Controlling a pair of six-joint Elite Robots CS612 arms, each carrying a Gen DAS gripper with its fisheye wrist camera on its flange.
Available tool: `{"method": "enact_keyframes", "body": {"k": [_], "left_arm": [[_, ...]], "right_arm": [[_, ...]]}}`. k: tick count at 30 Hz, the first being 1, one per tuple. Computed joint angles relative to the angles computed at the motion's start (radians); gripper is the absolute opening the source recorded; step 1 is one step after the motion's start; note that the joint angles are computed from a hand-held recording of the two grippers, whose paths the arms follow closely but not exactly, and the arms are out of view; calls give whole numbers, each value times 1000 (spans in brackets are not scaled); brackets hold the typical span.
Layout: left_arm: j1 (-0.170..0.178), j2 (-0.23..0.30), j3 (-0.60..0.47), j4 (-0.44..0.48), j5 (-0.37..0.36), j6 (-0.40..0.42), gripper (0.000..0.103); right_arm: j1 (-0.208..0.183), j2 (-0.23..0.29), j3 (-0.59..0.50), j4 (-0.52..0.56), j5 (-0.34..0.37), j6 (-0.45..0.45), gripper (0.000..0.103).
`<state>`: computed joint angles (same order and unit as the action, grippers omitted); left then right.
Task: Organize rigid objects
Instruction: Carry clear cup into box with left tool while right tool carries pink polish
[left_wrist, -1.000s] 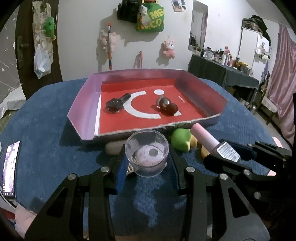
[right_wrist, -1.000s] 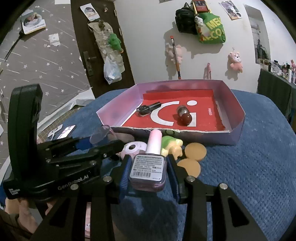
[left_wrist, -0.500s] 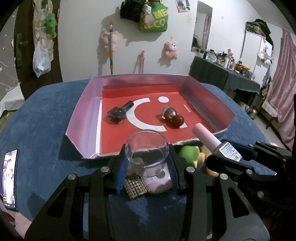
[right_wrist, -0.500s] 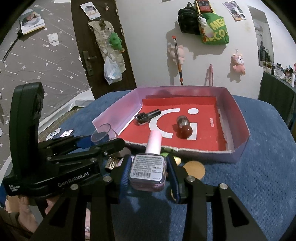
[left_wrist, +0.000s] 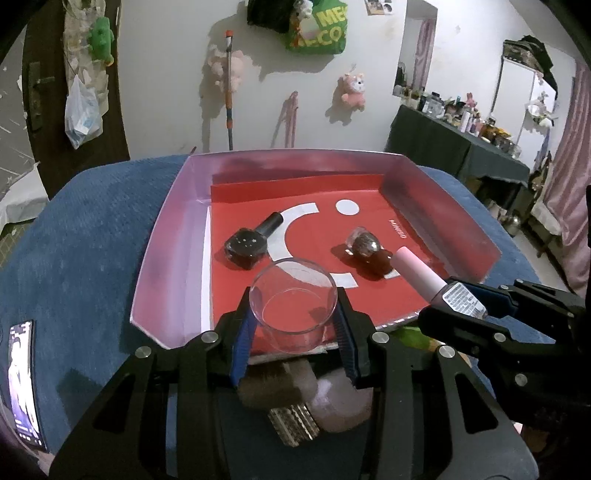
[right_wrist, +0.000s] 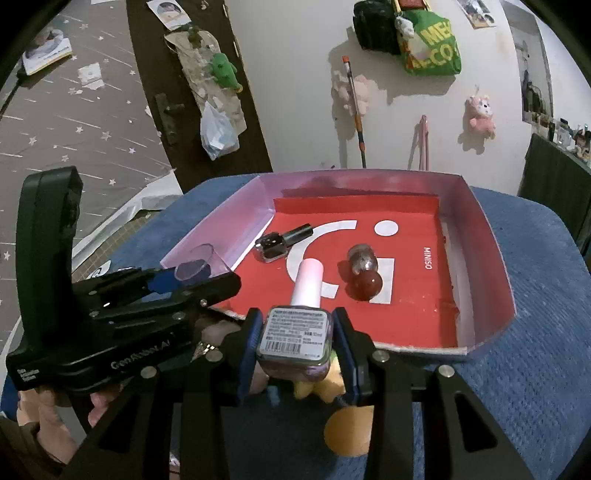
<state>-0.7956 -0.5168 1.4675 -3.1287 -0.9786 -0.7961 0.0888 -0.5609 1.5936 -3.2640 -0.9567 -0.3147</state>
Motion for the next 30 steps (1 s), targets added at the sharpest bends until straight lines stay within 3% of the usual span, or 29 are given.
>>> {"method": "enact_keyframes", "body": {"k": [20,30], "left_arm": [[61,38,-108,193,-102,2,38],[84,61,-153,234,-135,-1,38]], "right_arm": [[35,67,-190,297,-66,-22,41],[43,97,-241,310,-128,5,41]]}}
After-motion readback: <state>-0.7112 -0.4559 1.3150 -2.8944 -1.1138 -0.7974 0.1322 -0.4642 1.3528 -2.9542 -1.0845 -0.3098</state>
